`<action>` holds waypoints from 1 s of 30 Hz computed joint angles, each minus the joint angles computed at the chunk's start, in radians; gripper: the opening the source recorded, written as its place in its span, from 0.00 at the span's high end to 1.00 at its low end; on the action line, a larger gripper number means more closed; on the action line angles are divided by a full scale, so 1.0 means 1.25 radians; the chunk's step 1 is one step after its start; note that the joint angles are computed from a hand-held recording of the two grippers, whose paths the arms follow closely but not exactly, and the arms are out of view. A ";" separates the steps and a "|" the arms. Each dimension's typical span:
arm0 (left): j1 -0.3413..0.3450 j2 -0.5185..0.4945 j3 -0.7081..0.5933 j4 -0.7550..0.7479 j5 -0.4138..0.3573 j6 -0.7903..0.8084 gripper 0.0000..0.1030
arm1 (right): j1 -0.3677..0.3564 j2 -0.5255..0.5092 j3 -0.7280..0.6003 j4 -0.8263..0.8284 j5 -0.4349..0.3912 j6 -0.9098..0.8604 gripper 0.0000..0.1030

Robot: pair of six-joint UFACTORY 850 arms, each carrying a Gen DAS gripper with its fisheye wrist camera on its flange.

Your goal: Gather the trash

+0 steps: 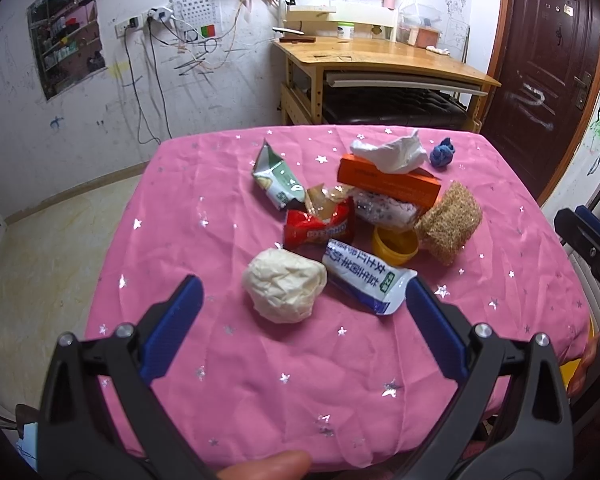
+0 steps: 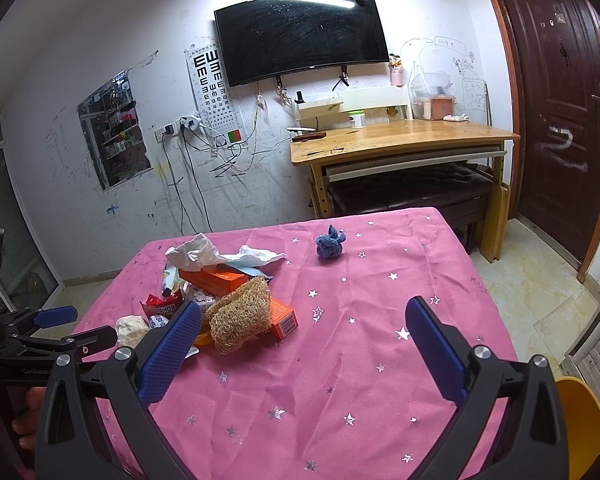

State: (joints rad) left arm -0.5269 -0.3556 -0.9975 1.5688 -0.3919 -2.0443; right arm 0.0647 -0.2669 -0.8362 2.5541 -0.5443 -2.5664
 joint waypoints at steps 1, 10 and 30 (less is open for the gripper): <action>0.001 0.000 -0.002 -0.006 0.002 0.006 0.06 | 0.000 -0.002 -0.002 -0.008 0.002 0.006 0.07; 0.060 -0.002 0.015 -0.041 0.098 0.019 0.06 | 0.011 -0.058 -0.081 -0.312 0.044 0.276 0.07; 0.099 -0.078 -0.038 -0.133 0.182 0.211 0.46 | 0.070 -0.188 -0.256 -0.647 0.134 0.545 0.10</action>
